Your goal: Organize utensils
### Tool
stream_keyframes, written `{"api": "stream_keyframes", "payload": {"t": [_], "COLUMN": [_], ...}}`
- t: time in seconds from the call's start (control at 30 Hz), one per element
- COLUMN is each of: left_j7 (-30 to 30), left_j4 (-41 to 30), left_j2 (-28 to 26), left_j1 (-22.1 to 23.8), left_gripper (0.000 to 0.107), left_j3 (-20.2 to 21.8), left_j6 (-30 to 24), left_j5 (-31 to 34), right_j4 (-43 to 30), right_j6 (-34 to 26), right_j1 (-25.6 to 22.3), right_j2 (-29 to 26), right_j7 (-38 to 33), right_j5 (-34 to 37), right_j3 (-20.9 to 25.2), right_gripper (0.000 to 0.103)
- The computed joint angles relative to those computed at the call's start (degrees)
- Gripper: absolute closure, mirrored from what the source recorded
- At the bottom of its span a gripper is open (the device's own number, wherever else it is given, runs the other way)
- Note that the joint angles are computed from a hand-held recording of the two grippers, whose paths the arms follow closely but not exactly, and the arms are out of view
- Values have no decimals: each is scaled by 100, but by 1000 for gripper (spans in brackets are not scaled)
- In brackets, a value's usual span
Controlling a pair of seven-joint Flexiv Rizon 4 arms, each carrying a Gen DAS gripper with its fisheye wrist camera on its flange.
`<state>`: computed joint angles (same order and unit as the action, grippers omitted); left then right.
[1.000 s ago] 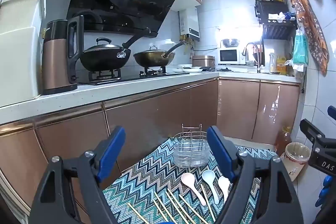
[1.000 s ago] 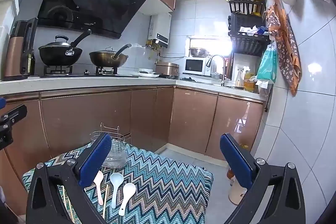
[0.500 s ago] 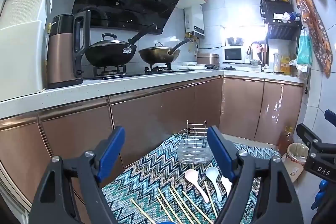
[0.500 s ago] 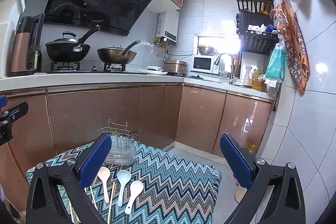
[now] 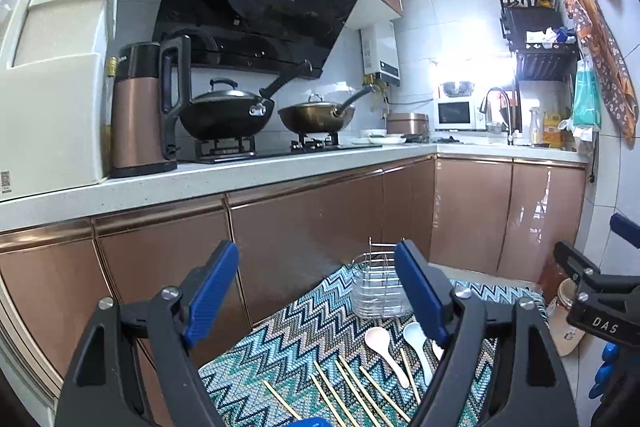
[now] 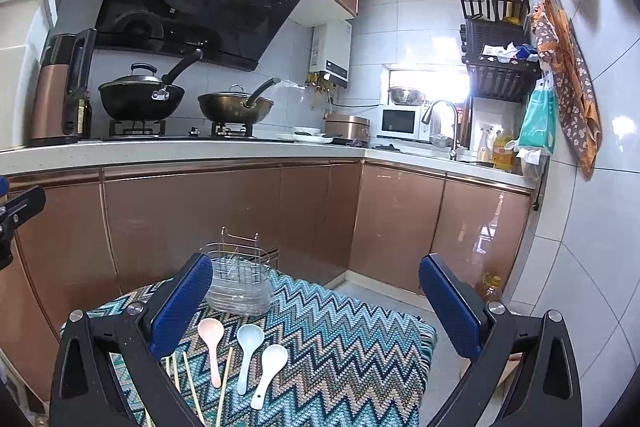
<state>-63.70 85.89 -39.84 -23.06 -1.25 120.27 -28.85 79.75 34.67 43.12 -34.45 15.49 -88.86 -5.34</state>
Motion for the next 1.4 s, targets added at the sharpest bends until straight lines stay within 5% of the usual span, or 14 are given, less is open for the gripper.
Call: {"api": "stream_keyframes", "payload": {"t": [0.6,1.4], "left_j7": [-536,-760], "left_j4": [521,201], "left_j2": [251,-67], "left_j1": [373,14], "left_gripper": [28,28], "left_j3": [-267,393], "left_j6": [95,-709], "left_j5": [418,85], "right_j4": [32,-452], "right_j6": [546,1030], "right_j1": [-189,-185], "right_j2": [-35,-554], "right_j7": [291,-242], "right_j5": [-313,413], "right_j3": [19,-291], "right_gripper": [0,0]}}
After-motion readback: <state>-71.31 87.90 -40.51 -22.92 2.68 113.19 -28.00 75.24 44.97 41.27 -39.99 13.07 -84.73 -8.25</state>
